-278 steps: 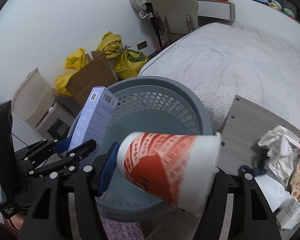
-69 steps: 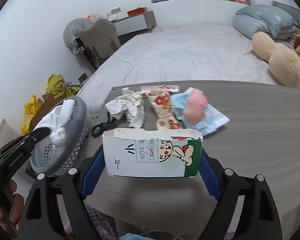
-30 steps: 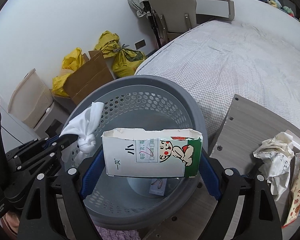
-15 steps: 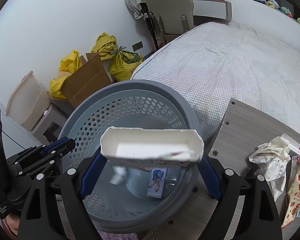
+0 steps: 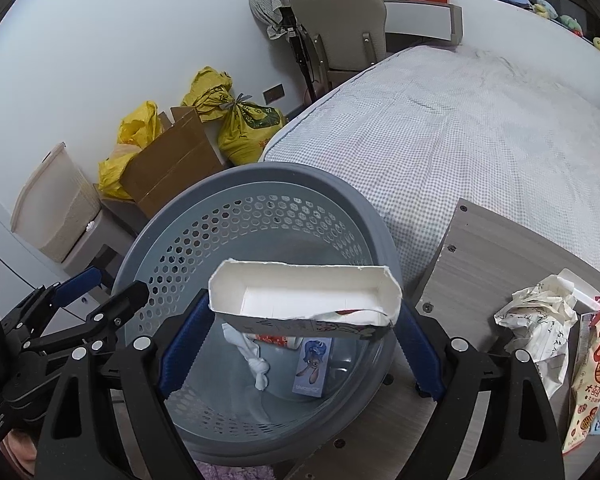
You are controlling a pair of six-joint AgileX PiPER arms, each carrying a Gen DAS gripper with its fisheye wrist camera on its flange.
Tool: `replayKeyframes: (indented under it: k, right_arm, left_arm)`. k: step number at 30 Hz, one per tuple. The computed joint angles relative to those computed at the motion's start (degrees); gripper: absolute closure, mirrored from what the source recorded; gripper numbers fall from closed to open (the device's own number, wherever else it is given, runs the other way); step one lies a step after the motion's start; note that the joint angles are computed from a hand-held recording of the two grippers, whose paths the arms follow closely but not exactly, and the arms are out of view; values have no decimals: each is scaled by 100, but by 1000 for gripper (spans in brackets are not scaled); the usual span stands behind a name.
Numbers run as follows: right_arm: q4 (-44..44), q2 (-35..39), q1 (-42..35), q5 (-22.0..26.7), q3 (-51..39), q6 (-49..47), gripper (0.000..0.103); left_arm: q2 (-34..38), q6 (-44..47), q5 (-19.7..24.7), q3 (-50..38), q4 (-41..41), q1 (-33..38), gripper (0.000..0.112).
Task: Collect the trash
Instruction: 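Open the right tool to drop the milk carton into the basket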
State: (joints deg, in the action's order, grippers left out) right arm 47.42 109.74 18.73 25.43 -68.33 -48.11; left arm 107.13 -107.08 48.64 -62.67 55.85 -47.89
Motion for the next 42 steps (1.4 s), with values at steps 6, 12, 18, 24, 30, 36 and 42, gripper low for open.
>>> replayKeyframes:
  k: [6, 12, 18, 24, 30, 36, 42]
  right_arm:
    - [177, 31, -2, 41, -1, -174, 19]
    - [356, 17, -21, 19, 23, -362, 19]
    - [375, -19, 71, 54, 8, -530, 15]
    - [184, 13, 145, 53, -14, -352, 15]
    - [109, -61, 164, -9, 52, -216, 15]
    - [274, -185, 114, -71, 231, -349, 15]
    - [522, -414, 45, -283, 538, -581, 15]
  left_arm:
    - [-58, -53, 79, 34, 0, -27, 33]
    - [-151, -144, 199, 115, 44, -69, 32]
    - [-293, -266, 264, 234, 100, -95, 31]
    - [-418, -395, 298, 370, 163, -112, 30]
    - [-444, -519, 341, 418, 187, -155, 25]
    - [-463, -560, 336, 422, 198, -195, 21]
    - [-474, -702, 472, 384, 280, -327, 18]
